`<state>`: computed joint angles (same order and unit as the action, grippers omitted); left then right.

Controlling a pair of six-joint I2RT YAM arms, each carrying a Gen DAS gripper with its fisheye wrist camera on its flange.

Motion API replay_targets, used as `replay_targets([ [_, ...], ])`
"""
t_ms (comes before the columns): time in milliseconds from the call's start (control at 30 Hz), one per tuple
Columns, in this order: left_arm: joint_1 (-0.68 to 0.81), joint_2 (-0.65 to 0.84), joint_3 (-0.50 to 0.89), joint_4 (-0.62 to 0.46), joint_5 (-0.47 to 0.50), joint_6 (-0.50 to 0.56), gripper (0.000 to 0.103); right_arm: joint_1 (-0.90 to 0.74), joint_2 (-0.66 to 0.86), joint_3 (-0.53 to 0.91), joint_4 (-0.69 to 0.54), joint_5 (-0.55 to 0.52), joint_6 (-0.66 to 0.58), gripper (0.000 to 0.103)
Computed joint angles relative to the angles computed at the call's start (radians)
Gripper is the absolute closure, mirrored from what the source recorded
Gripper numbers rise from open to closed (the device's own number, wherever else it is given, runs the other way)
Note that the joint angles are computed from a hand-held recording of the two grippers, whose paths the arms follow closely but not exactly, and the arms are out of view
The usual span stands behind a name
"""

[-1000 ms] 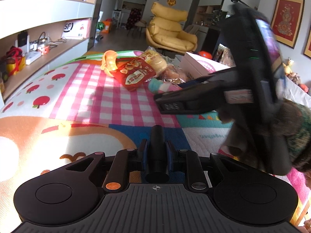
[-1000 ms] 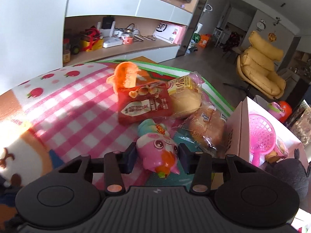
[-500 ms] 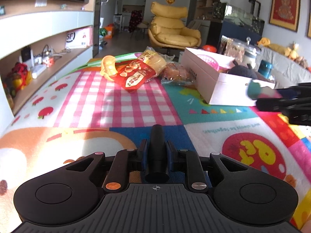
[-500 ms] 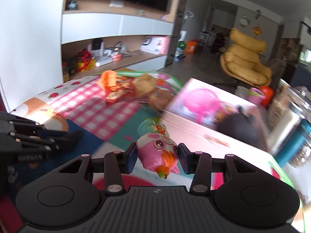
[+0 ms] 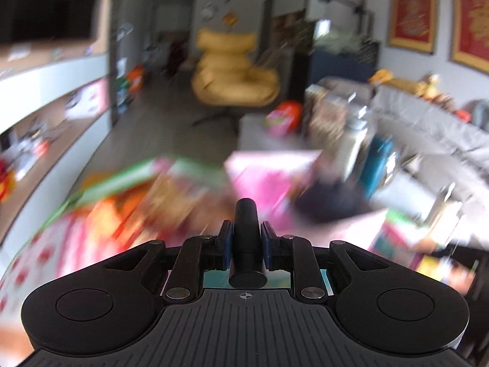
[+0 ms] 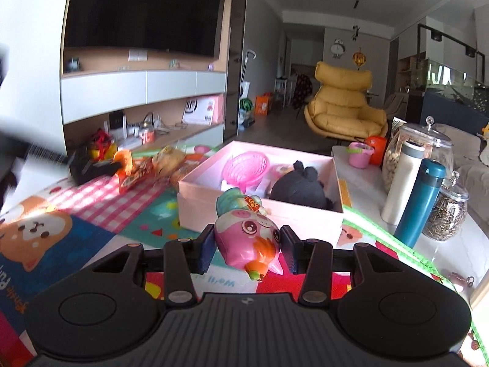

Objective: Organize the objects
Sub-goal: 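Place black cylinder in box with left gripper while right gripper places pig toy, then grasp the red snack bag with the left gripper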

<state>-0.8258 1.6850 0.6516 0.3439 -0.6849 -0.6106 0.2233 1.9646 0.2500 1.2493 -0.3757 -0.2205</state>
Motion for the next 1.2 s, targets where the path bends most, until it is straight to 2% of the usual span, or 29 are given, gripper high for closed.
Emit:
replay_targets([
  [33,0.037,0.026,0.040,0.044,0.055,0.031,0.081,-0.007,0.009,0.010,-0.002,-0.011,0.006,0.058],
  [100,0.120,0.106,0.121,0.116,0.190,0.022,0.081,-0.016,0.028,0.031,-0.004,-0.016,0.015,0.058],
  [167,0.176,0.208,0.225,0.088,0.253,-0.001,0.080,-0.024,0.042,0.049,-0.016,-0.015,0.021,0.058],
  [200,0.183,0.253,0.256,0.087,0.231,-0.004,0.080,-0.031,0.044,0.057,-0.028,-0.018,0.024,0.058],
  [267,0.181,0.295,0.233,0.158,0.185,-0.022,0.080,-0.050,0.043,0.065,-0.041,-0.027,0.023,0.058],
  [367,0.167,0.259,0.061,0.330,0.184,-0.044,0.080,-0.073,0.027,0.082,-0.062,-0.031,0.023,0.058],
  [433,0.120,0.215,-0.067,0.411,0.110,-0.020,0.080,-0.065,0.001,0.116,-0.110,-0.025,0.032,0.058],
  [500,0.042,0.179,-0.145,0.393,-0.003,-0.009,0.080,-0.043,-0.024,0.177,-0.188,-0.029,0.038,0.058],
  [567,-0.020,0.145,-0.185,0.303,-0.083,-0.033,0.080,-0.003,-0.040,0.268,-0.309,-0.023,0.058,0.058],
  [633,-0.065,0.125,-0.214,0.210,-0.109,-0.091,0.080,0.039,-0.031,0.389,-0.449,-0.020,0.086,0.058],
  [700,-0.080,0.116,-0.257,0.189,-0.109,-0.161,0.080,0.084,0.008,0.495,-0.528,0.011,0.098,0.056],
  [733,-0.084,0.107,-0.286,0.194,-0.107,-0.196,0.080,0.108,0.032,0.539,-0.555,0.041,0.097,0.052],
  [767,-0.083,0.104,-0.307,0.197,-0.104,-0.226,0.080,0.132,0.054,0.572,-0.573,0.081,0.107,0.035],
  [800,-0.084,0.098,-0.324,0.185,-0.106,-0.260,0.080,0.150,0.072,0.589,-0.574,0.117,0.122,0.025],
  [900,-0.070,0.099,-0.368,0.187,-0.124,-0.324,0.080,0.171,0.094,0.575,-0.560,0.142,0.124,0.020],
  [1000,-0.025,0.120,-0.403,0.263,-0.121,-0.321,0.080,0.169,0.092,0.499,-0.500,0.156,0.114,0.015],
  [1067,-0.009,0.152,-0.400,0.313,-0.118,-0.300,0.080,0.161,0.098,0.438,-0.434,0.157,0.109,0.009],
  [1133,0.023,0.186,-0.399,0.382,-0.093,-0.248,0.080,0.163,0.124,0.347,-0.262,0.181,0.089,0.002],
  [1200,0.052,0.214,-0.396,0.449,-0.076,-0.173,0.080,0.169,0.157,0.295,-0.158,0.194,0.084,0.000],
])
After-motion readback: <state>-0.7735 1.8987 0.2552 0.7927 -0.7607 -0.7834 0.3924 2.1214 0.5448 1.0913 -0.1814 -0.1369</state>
